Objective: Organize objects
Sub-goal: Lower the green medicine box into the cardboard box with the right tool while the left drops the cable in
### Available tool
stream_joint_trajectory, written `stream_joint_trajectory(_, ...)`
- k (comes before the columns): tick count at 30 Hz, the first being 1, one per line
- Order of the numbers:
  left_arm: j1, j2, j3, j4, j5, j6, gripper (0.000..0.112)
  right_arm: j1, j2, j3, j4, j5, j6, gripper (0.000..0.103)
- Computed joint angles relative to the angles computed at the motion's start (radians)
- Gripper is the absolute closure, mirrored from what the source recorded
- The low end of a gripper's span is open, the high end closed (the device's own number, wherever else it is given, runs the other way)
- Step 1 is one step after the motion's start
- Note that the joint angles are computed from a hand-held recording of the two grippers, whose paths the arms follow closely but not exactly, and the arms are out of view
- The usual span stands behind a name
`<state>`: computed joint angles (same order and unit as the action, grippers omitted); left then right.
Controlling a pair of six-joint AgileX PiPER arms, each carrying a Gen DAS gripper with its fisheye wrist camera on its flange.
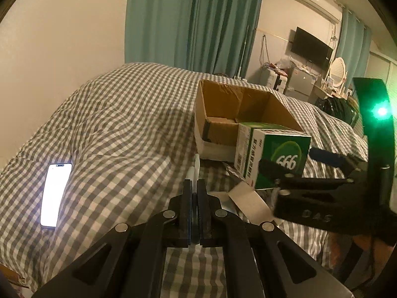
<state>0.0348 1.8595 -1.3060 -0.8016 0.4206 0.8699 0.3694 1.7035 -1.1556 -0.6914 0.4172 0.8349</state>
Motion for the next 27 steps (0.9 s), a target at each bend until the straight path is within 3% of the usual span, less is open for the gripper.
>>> stream_joint_trajectory(2, 0.005, 0.008, -0.002, -0.007, -0.001, 0.005, 0.110, 0.008, 0.040, -0.040, 0.038, 0.011, -0.010, 0.001)
stream_joint_trajectory(5, 0.013, 0.010, 0.001, -0.014, 0.001, 0.012, 0.110, 0.037, 0.094, -0.082, -0.102, 0.064, 0.118, 0.001)
stream_joint_trajectory(6, 0.015, 0.009, -0.001, -0.009, 0.002, 0.007, 0.110, 0.036, 0.102, -0.087, -0.112, 0.066, 0.128, 0.006)
stream_joint_trajectory(13, 0.020, -0.014, -0.029, 0.019, 0.036, -0.043, 0.110, -0.024, 0.018, 0.002, -0.098, -0.085, 0.103, 0.011)
stream_joint_trajectory(16, 0.007, -0.047, -0.050, 0.039, 0.052, -0.067, 0.110, -0.019, -0.061, 0.047, -0.097, -0.100, 0.092, 0.011)
stream_joint_trajectory(21, -0.014, -0.035, -0.231, 0.062, 0.154, -0.147, 0.110, -0.074, -0.196, 0.050, 0.075, -0.128, -0.123, 0.011)
stream_joint_trajectory(27, -0.109, 0.084, -0.517, 0.193, 0.151, -0.295, 0.110, -0.169, -0.227, -0.060, 0.297, -0.127, -0.443, 0.011)
